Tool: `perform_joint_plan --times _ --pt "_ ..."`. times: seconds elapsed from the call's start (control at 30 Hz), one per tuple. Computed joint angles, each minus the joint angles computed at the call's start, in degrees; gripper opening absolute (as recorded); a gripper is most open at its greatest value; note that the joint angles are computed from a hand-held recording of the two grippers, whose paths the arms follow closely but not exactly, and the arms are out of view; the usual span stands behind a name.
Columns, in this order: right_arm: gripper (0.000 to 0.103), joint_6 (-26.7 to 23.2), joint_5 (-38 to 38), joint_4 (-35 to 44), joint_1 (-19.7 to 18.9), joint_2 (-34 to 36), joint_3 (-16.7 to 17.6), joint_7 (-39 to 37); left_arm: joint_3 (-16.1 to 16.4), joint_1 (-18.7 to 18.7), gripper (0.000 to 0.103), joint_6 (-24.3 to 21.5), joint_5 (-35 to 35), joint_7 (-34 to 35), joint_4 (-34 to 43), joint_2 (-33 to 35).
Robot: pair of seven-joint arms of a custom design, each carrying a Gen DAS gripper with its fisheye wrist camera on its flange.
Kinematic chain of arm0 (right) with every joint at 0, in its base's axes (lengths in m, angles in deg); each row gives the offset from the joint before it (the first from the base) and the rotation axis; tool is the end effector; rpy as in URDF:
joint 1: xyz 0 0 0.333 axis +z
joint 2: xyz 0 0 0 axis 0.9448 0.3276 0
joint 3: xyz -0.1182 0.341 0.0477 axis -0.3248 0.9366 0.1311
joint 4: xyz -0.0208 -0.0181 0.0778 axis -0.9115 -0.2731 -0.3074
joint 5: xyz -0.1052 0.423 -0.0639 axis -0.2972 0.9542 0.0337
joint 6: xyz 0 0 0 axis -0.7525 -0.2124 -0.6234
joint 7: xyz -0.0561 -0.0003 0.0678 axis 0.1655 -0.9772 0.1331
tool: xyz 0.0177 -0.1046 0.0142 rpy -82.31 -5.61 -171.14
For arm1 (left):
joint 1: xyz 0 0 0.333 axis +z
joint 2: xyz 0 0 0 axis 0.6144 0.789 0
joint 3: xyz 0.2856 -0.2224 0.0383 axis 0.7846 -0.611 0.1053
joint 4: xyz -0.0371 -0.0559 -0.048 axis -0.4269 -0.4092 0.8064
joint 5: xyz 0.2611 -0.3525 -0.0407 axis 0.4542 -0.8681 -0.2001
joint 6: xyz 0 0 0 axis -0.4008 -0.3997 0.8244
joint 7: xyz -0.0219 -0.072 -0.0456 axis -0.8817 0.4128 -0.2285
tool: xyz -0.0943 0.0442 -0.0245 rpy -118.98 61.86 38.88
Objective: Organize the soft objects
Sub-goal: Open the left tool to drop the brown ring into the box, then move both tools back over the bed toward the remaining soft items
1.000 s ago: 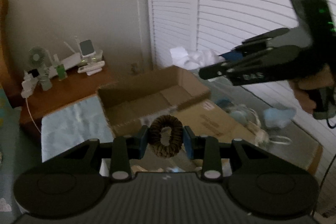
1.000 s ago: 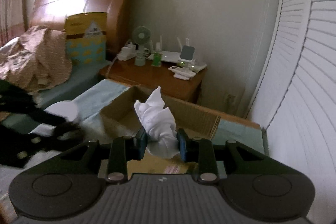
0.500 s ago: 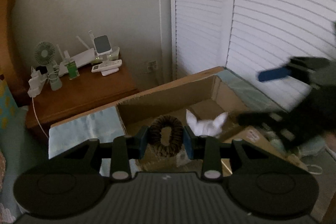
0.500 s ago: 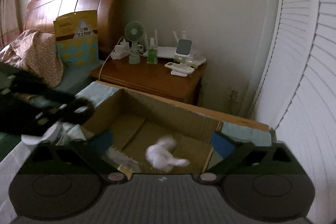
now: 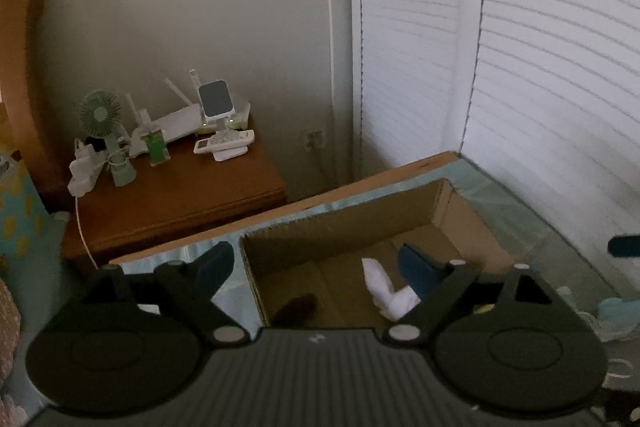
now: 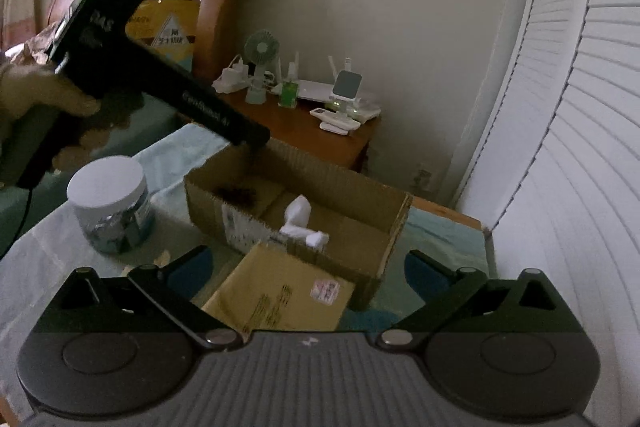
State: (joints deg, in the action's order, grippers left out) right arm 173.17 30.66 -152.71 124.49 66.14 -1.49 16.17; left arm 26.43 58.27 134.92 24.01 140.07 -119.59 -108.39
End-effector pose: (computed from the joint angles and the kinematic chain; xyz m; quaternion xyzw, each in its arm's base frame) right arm 0.4280 0.2590 0.4866 -0.8373 0.3040 -0.2441 0.3833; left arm 0.4604 -0.1067 0.4903 -0.6350 0.6326 -0.2935 0.3324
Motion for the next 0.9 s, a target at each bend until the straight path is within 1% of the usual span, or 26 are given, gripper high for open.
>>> perform_joint_plan --times 0.03,0.17,0.23,0.3,0.4,0.43,0.5,0.57,0.6,0.67,0.73,0.77,0.83,0.9 --pt "0.103 0.06 -0.13 -0.79 -0.69 -0.64 0.79 0.08 0.87 -1.23 0.091 -0.23 -0.40 0.16 -0.68 -0.87" --pt "0.103 0.74 -1.51 -3.74 -5.24 -2.62 5.67 2.30 3.61 -5.81 0.095 -0.50 -2.10 1.31 -4.42 -5.58" --pt "0.103 0.98 -2.35 -5.34 -6.11 -3.98 6.67 3.49 5.01 -8.53 0.097 -0.89 -3.26 2.33 -6.43 -8.03" --pt "0.103 0.97 -3.12 -6.81 -7.38 -5.24 8.06 4.99 5.05 -10.06 0.097 -1.56 -4.36 2.60 -8.54 -10.82" --pt "0.103 1.29 -4.69 -9.45 -9.45 -7.38 10.35 6.85 6.06 -13.63 0.097 -2.10 -6.53 2.63 -11.98 -14.61" --pt "0.103 1.33 -5.15 -10.14 -9.83 -7.88 10.74 7.49 6.08 -14.47 0.098 -2.03 -7.21 2.42 -13.13 -15.83" --pt "0.103 1.16 -5.76 -11.70 -11.27 -9.13 12.30 9.19 4.94 -15.35 0.100 -2.76 -8.50 1.18 -15.24 -18.58" --pt "0.103 0.78 -6.51 -12.74 -11.24 -10.19 12.33 10.21 4.03 -16.29 0.100 -3.37 -9.23 0.14 -17.05 -20.95" --pt "0.103 0.68 -6.78 -13.42 -11.68 -10.79 12.83 10.76 3.03 -16.29 0.100 -3.88 -9.49 -0.79 -17.83 -22.22" --pt "0.103 0.77 -7.36 -14.83 -13.40 -11.95 14.66 11.97 1.27 -16.25 0.100 -4.83 -9.50 -2.41 -18.99 -24.14" --pt "0.103 0.72 -7.98 -15.98 -15.48 -12.94 16.80 13.32 0.34 -17.01 0.100 -5.44 -9.36 -3.86 -20.18 -25.55" --pt "0.103 0.68 -8.32 -16.56 -15.74 -13.55 17.01 13.76 0.15 -17.73 0.100 -5.88 -9.31 -4.46 -20.81 -26.08" --pt "0.103 0.64 -8.81 -17.33 -15.00 -14.42 15.95 14.35 0.06 -19.04 0.100 -6.87 -9.03 -5.36 -21.82 -26.79" --pt "0.103 0.18 -9.06 -18.12 -15.17 -15.35 15.76 15.10 0.40 -20.75 0.100 -7.85 -9.26 -6.77 -22.97 -27.27"
